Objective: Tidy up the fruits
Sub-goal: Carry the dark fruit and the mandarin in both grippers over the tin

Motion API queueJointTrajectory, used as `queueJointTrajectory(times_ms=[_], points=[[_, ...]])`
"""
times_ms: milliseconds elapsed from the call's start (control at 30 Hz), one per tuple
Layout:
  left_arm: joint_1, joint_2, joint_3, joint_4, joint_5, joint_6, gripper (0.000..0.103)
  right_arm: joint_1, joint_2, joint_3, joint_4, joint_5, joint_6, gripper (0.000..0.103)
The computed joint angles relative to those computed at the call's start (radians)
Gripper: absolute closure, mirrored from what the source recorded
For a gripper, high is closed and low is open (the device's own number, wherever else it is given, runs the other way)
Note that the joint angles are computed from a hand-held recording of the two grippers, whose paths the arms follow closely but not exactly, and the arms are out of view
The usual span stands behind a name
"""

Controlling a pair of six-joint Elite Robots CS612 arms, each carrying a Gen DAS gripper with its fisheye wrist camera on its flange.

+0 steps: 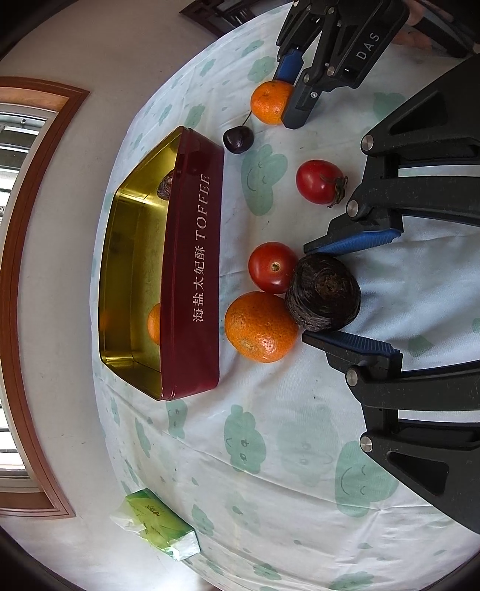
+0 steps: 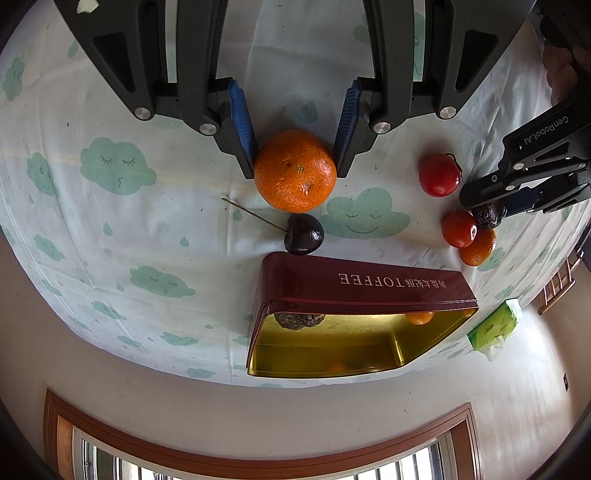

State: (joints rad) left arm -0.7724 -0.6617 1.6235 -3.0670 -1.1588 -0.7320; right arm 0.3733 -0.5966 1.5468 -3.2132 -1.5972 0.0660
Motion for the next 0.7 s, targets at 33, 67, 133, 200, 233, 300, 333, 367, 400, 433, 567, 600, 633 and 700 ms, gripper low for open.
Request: queueJointTrajectory(times_ms=[33, 67, 133, 200, 233, 300, 333, 367, 400, 433, 567, 600, 633, 700], points=[[0.000, 0.000, 0.000, 0.001, 0.001, 0.001, 0.062, 0.000, 0.000, 0.000, -0.001, 0.000, 0.001, 0.064], [0.000, 0.000, 0.000, 0.002, 0.002, 0.001, 0.063, 0.000, 0.000, 0.000, -0.001, 0.000, 0.001, 0.064], [0.000, 0.000, 0.000, 0.000, 0.000, 0.000, 0.063, 0.000, 0.000, 0.000, 0.001, -0.001, 0.000, 0.064], [0.001, -0.001, 0.003, -0.004, -0.004, 0.000, 0.063, 0.001, 0.000, -0.002, 0.003, -0.002, -0.001, 0.064], [0.001, -0.002, 0.005, -0.007, -0.006, -0.001, 0.063, 0.001, 0.000, -0.002, 0.003, -0.003, -0.001, 0.064], [0.000, -0.004, 0.009, -0.011, -0.008, -0.003, 0.063, 0.003, 0.000, -0.003, 0.006, -0.005, -0.001, 0.064], [0.001, -0.006, 0.013, -0.015, -0.010, -0.002, 0.063, 0.003, 0.000, -0.003, 0.006, -0.005, -0.001, 0.064], [0.000, -0.007, 0.016, -0.018, -0.008, -0.002, 0.063, 0.003, 0.000, -0.003, 0.006, -0.005, -0.001, 0.064], [-0.001, -0.008, 0.019, -0.021, -0.006, -0.004, 0.063, 0.003, 0.000, -0.003, 0.007, -0.005, -0.001, 0.064], [-0.002, -0.009, 0.023, -0.025, -0.008, -0.005, 0.063, 0.003, 0.000, -0.003, 0.007, -0.005, -0.001, 0.064], [-0.002, -0.014, 0.035, -0.038, -0.011, -0.010, 0.063, 0.003, -0.001, -0.004, 0.011, -0.005, -0.001, 0.065], [-0.003, -0.016, 0.039, -0.039, -0.010, -0.012, 0.063, 0.003, -0.001, -0.004, 0.013, -0.006, -0.002, 0.065], [-0.005, -0.017, 0.042, -0.042, -0.009, -0.013, 0.063, 0.003, -0.002, -0.003, 0.014, -0.005, -0.002, 0.065], [-0.006, -0.020, 0.047, -0.046, -0.010, -0.015, 0.063, 0.001, -0.003, -0.001, 0.018, -0.003, 0.001, 0.065]])
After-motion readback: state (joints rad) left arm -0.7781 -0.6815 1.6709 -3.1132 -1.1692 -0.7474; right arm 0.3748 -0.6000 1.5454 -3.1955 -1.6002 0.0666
